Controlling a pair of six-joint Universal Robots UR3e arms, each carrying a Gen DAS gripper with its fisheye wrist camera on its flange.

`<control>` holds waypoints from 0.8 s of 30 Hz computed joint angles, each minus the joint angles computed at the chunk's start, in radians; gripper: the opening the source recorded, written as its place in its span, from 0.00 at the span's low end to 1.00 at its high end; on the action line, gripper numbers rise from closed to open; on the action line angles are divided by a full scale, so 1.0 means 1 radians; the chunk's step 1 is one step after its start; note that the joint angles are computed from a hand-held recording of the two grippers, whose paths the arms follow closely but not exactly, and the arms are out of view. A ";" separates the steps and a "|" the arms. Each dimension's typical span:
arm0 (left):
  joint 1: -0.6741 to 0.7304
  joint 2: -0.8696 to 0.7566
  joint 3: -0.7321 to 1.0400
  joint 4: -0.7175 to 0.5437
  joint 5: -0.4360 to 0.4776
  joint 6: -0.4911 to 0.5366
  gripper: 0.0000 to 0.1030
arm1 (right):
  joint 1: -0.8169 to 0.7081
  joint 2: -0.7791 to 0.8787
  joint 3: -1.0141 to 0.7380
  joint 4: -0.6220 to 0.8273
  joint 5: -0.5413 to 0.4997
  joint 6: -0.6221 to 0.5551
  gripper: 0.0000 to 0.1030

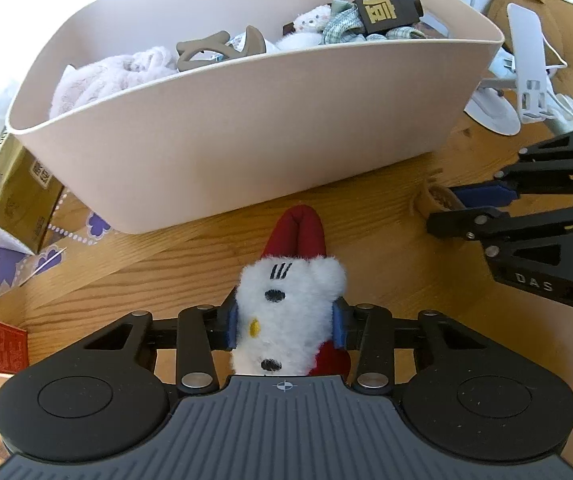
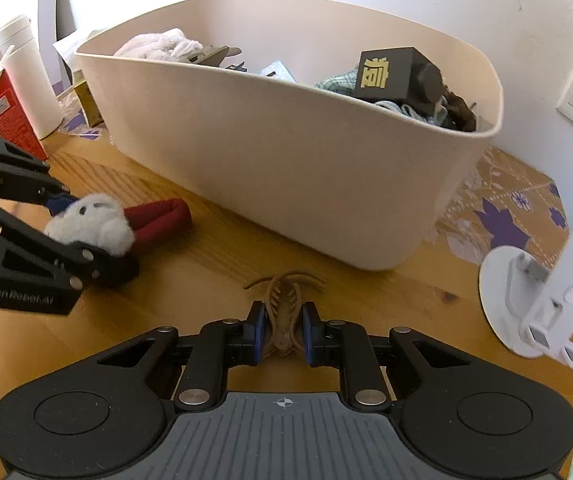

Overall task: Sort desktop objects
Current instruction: 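Grasp the white-red plush toy with the left gripper while the right grasps the brown hair clip, then carry the plush toy and hair clip over the bin and release both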

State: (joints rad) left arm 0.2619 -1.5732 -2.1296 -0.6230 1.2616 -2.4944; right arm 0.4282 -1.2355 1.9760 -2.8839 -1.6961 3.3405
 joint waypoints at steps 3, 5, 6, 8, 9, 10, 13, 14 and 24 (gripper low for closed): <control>0.020 0.028 -0.010 -0.022 -0.012 0.006 0.41 | 0.014 -0.042 0.037 -0.002 -0.009 0.022 0.17; 0.028 0.075 -0.037 -0.034 -0.020 0.008 0.41 | 0.026 -0.072 0.056 0.002 -0.022 0.040 0.17; 0.035 0.095 -0.043 -0.047 -0.026 0.014 0.40 | 0.028 -0.092 0.070 0.002 -0.026 0.045 0.17; 0.049 0.143 -0.057 -0.072 -0.039 0.029 0.40 | 0.030 -0.121 0.076 0.018 -0.028 0.058 0.17; 0.066 0.166 -0.063 -0.088 -0.048 0.045 0.40 | 0.036 -0.140 0.084 0.027 -0.031 0.071 0.17; 0.075 0.189 -0.068 -0.103 -0.054 0.052 0.40 | 0.039 -0.171 0.105 0.029 -0.037 0.080 0.17; 0.129 0.274 -0.063 -0.197 -0.080 0.098 0.40 | 0.049 -0.241 0.142 0.042 -0.061 0.109 0.17; 0.142 0.294 -0.066 -0.209 -0.086 0.107 0.41 | 0.051 -0.269 0.152 0.053 -0.067 0.112 0.17; 0.282 0.527 -0.055 -0.419 -0.169 0.183 0.40 | 0.056 -0.483 0.210 0.125 -0.132 0.090 0.17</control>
